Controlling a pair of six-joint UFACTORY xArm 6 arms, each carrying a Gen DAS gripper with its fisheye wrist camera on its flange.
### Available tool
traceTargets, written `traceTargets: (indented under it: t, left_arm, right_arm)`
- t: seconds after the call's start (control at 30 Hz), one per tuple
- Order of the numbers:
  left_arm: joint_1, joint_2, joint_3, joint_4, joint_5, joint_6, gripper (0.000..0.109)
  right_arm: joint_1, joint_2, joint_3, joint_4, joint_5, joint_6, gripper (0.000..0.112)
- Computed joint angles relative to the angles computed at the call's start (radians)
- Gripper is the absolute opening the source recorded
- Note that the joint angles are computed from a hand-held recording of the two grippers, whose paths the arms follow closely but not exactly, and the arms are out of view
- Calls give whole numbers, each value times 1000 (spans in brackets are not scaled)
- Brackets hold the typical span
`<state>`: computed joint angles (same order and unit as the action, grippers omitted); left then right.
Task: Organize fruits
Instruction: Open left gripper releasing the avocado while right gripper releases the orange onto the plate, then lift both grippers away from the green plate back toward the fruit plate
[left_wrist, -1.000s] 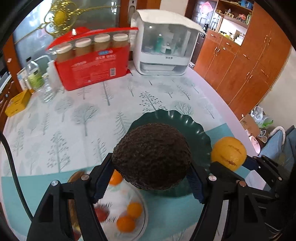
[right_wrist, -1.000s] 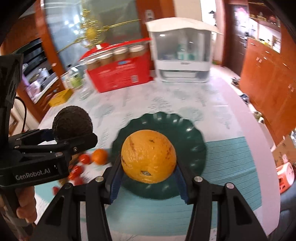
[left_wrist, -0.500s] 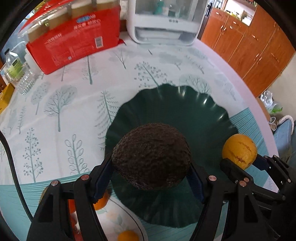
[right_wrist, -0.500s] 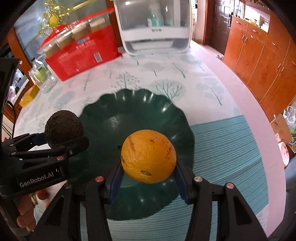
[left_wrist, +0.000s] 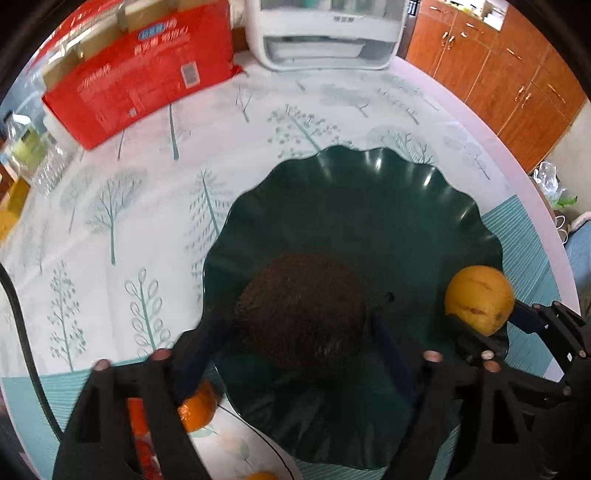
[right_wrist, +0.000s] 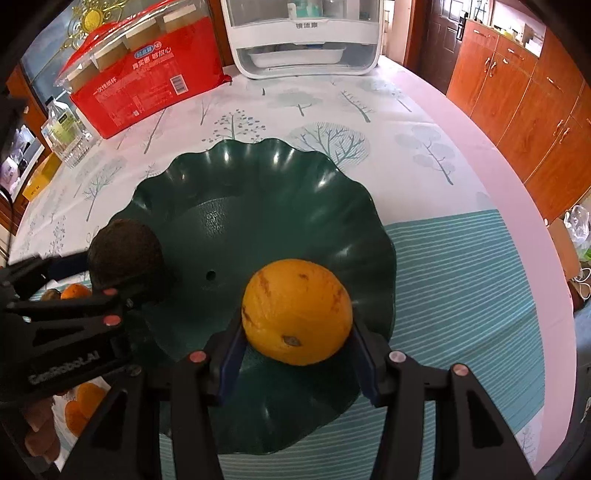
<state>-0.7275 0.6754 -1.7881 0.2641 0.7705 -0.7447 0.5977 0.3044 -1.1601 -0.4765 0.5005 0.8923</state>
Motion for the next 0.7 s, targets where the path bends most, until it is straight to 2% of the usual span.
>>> traceTargets:
  t: [0.03,0.1,0.17,0.2,0.27,0.53,0.7]
  left_arm:
    - [-2,-3,1,2,-4,0,94]
    - [-2,-4,3,-9,-10,8,94]
    - [-2,2,-5,-36,1,19,94]
    - [-1,1,-4,-43,2,19,94]
    - [1,-5,3,-45,-2,12,94]
    - [-3,-51,45,-1,-13,-37,101]
    - [-9,-83,71,34,-9,-74,101]
  right_arm:
    - [3,2,-5,-17,8,10,54]
    - [7,0,-10,-54,16,32,56]
    - [11,-9,-8,-96,15,57,68]
    - [11,-10,-11,-106,17,59,70]
    - [17,-15,-17,-147,35,80,71]
    - [20,-36,-4,-135,20,54,72]
    - [26,-53,7,-141,12,55,72]
